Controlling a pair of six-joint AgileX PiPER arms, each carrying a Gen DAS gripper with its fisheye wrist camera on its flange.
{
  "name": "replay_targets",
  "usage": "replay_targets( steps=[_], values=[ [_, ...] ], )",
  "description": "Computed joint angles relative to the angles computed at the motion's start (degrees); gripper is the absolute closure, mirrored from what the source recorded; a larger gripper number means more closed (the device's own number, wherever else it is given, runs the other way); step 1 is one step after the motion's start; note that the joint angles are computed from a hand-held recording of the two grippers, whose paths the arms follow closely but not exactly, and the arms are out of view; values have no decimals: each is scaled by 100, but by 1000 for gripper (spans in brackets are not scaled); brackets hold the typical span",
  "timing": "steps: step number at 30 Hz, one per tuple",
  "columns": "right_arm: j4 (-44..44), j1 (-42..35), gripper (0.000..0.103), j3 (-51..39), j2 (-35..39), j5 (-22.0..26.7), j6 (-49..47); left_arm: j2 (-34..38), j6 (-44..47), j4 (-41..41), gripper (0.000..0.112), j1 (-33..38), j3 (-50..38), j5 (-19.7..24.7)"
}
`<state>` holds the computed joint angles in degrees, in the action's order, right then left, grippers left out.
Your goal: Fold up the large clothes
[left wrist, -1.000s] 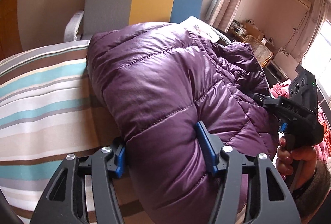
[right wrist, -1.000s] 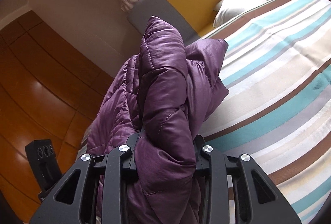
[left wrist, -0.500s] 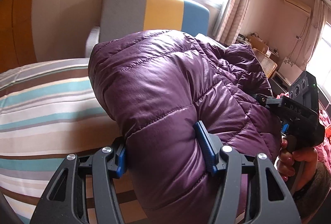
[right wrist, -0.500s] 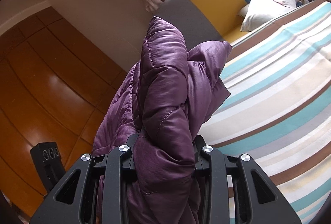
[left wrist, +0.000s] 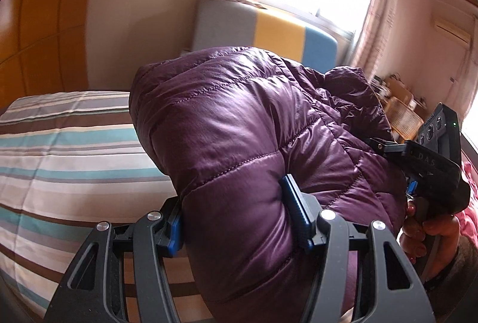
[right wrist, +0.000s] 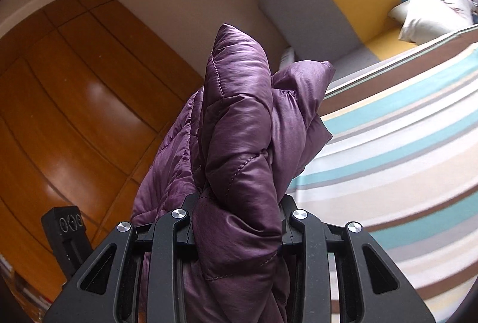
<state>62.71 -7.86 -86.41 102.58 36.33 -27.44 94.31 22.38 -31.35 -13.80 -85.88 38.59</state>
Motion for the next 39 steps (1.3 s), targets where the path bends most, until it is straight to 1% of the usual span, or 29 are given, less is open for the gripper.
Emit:
replay_targets(
  steps=[2, 4, 8, 11, 14, 15, 16, 17, 18, 19, 20, 21, 23, 25, 27, 28, 29, 31, 32, 33, 34, 36, 38, 39],
  values=[
    [-155, 172, 71, -327, 251, -24, 176, 102, 88, -96, 55, 219, -82, 30],
    [-141, 284, 71, -477, 427, -36, 166, 186, 98, -96, 55, 334, -130, -27],
    [-329, 482, 71, -1095, 1014, -43, 391, 499, 330, -192, 55, 630, -312, -101],
    [-770, 631, 71, -1609, 1494, -19, 785, 840, 442, -236, 55, 825, -446, -112],
    [-1559, 773, 71, -2283, 2033, 127, 1615, 1297, 329, -145, 54, 952, -712, -19],
    [-1636, 793, 71, -2369, 2131, 77, 1674, 1351, 506, -351, 51, 1020, -644, -116],
    [-1800, 827, 69, -2470, 2193, 82, 1817, 1414, 500, -396, 47, 1001, -682, -200],
    [-2193, 864, 66, -2651, 2295, 162, 2106, 1432, 546, -424, 43, 1006, -602, -358],
    [-2639, 910, 62, -2809, 2382, 266, 2421, 1426, 534, -356, 37, 981, -502, -523],
    [-2855, 958, 60, -2939, 2483, 308, 2599, 1439, 370, -212, 34, 887, -498, -624],
    [-2913, 994, 56, -2930, 2530, 243, 2662, 1490, 396, -296, 34, 886, -514, -631],
    [-2800, 960, 54, -2785, 2509, 142, 2577, 1422, 580, -530, 34, 953, -351, -631],
    [-2504, 888, 50, -2596, 2472, 74, 2409, 1328, 643, -676, 32, 990, -145, -686],
    [-2278, 848, 50, -2410, 2390, 22, 2340, 1307, 455, -522, 32, 1002, -166, -686],
    [-2299, 868, 48, -2125, 2153, -118, 2323, 1086, 119, -175, 32, 938, -7, -846],
    [-2337, 857, 48, -2125, 2135, -162, 2291, 963, 63, -107, 31, 929, 102, -929],
    [-2369, 874, 48, -1897, 1938, -244, 2243, 808, 181, -224, 30, 950, 268, -1003],
    [-2023, 916, 48, -1071, 1360, -660, 1796, 442, 734, -799, 24, 1023, 683, -1134],
    [-1775, 906, 48, -797, 1175, -778, 1537, 307, 969, -1014, 24, 1058, 842, -1174],
    [-1749, 907, 48, -535, 984, -886, 1489, 236, 1070, -1061, 23, 1073, 943, -1190],
    [-1952, 932, 48, -407, 873, -952, 1652, 148, 943, -884, 23, 1025, 1026, -1199],
    [-2843, 1049, 48, -293, 755, -1000, 2385, 85, 342, -47, 22, 873, 1147, -1339],
    [-3769, 1210, 48, -421, 825, -915, 3136, 43, -21, 468, 22, 781, 1275, -1481],
    [-4175, 1290, 48, -554, 926, -778, 3399, 73, -189, 674, 22, 757, 1281, -1478]
  ],
)
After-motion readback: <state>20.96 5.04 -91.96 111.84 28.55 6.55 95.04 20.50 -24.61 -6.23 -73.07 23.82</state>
